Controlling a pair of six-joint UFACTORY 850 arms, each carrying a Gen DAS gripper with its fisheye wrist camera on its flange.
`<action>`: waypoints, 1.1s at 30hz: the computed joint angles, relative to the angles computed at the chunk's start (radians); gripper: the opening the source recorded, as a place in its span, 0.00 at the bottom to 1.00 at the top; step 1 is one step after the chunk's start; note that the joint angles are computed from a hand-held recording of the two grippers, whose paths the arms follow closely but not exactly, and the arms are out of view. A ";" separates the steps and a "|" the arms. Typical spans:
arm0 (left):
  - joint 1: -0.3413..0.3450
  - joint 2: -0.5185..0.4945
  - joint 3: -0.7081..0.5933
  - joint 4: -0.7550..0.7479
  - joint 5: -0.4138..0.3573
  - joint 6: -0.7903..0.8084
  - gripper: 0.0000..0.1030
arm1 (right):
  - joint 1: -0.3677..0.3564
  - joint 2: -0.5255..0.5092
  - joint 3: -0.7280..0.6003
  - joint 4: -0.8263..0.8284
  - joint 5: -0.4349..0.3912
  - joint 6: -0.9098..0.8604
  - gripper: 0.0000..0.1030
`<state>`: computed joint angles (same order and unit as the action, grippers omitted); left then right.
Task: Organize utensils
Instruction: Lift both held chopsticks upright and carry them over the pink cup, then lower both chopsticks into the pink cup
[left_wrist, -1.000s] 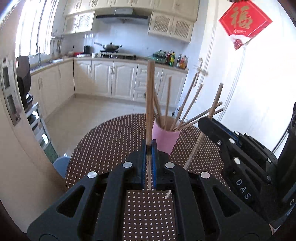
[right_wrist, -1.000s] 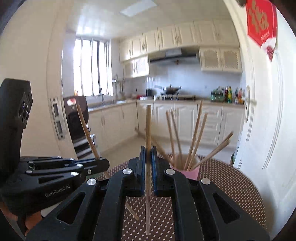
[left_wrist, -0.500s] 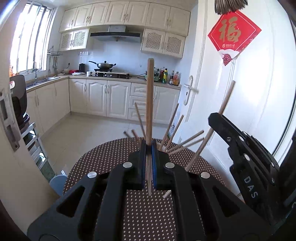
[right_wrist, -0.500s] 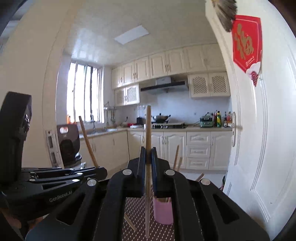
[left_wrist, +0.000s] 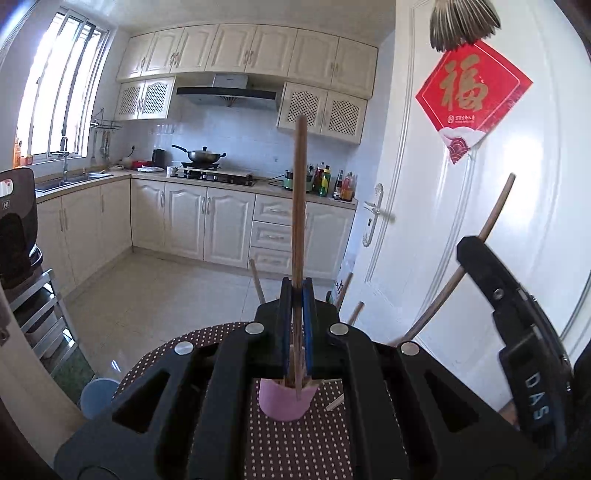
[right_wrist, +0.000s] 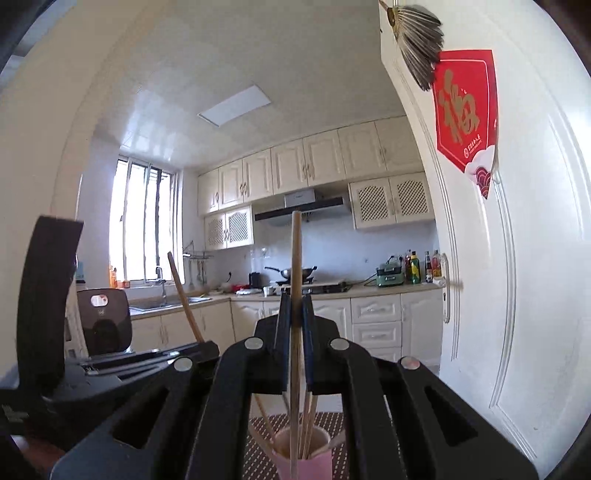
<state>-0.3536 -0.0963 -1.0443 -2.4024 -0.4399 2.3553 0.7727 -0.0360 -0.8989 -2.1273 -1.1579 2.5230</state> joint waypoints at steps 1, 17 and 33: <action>0.003 -0.012 -0.008 -0.010 -0.008 0.004 0.06 | -0.006 -0.007 -0.004 -0.012 -0.005 0.011 0.05; -0.017 -0.143 -0.068 -0.130 -0.054 0.171 0.06 | -0.089 -0.081 -0.052 -0.094 0.047 0.081 0.04; -0.022 -0.137 -0.051 -0.128 -0.049 0.201 0.07 | -0.108 -0.084 -0.050 -0.111 0.101 0.117 0.04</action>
